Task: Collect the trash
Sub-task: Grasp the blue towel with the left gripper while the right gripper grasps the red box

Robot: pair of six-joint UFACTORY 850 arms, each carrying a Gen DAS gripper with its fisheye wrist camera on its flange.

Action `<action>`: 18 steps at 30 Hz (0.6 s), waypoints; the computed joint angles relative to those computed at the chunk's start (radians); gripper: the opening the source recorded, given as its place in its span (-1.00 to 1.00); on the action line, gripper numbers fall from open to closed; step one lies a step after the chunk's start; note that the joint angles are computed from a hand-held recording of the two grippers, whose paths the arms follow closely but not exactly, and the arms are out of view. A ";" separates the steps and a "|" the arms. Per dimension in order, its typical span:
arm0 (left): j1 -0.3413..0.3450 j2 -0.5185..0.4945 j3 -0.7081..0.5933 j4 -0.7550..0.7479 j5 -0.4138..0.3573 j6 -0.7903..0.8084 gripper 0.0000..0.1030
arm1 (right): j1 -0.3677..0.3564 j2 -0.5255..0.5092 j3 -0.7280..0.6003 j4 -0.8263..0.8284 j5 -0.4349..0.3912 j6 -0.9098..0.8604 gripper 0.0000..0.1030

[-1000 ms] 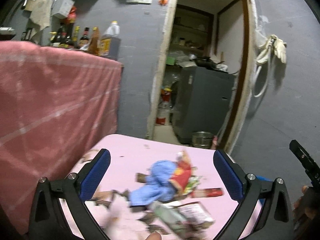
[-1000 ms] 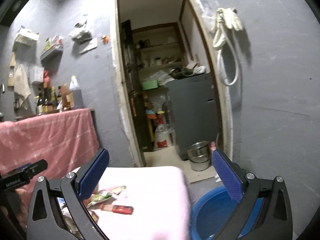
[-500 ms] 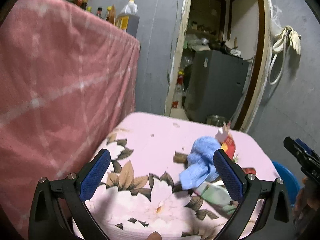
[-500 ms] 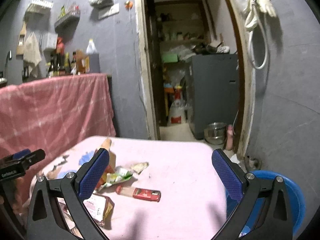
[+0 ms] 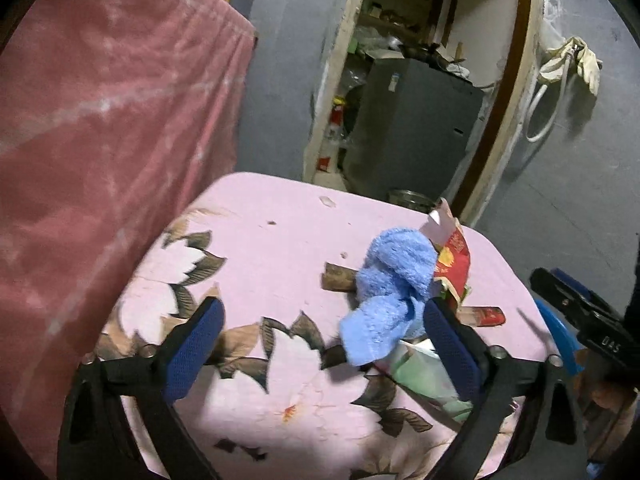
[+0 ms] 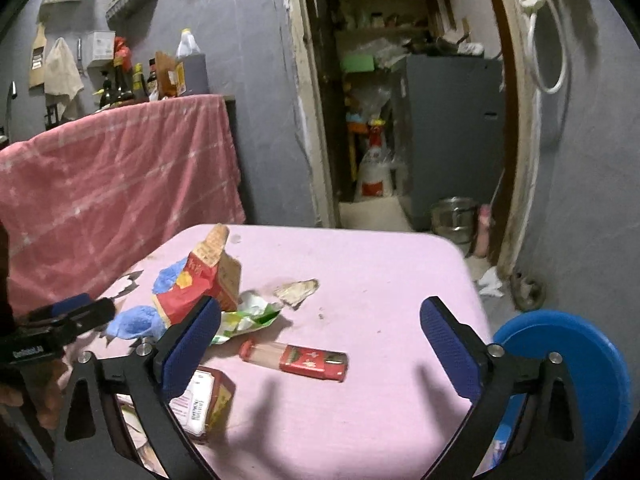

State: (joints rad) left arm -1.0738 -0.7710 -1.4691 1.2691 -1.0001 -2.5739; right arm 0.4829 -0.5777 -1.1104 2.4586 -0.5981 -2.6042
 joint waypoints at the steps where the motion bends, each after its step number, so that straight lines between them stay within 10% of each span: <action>1: 0.004 0.001 -0.002 0.002 0.015 0.007 0.66 | 0.000 -0.005 -0.008 -0.025 0.005 0.026 0.83; 18: 0.052 0.009 0.005 0.043 0.212 0.053 -0.36 | 0.052 -0.103 -0.163 -0.428 0.136 0.358 0.27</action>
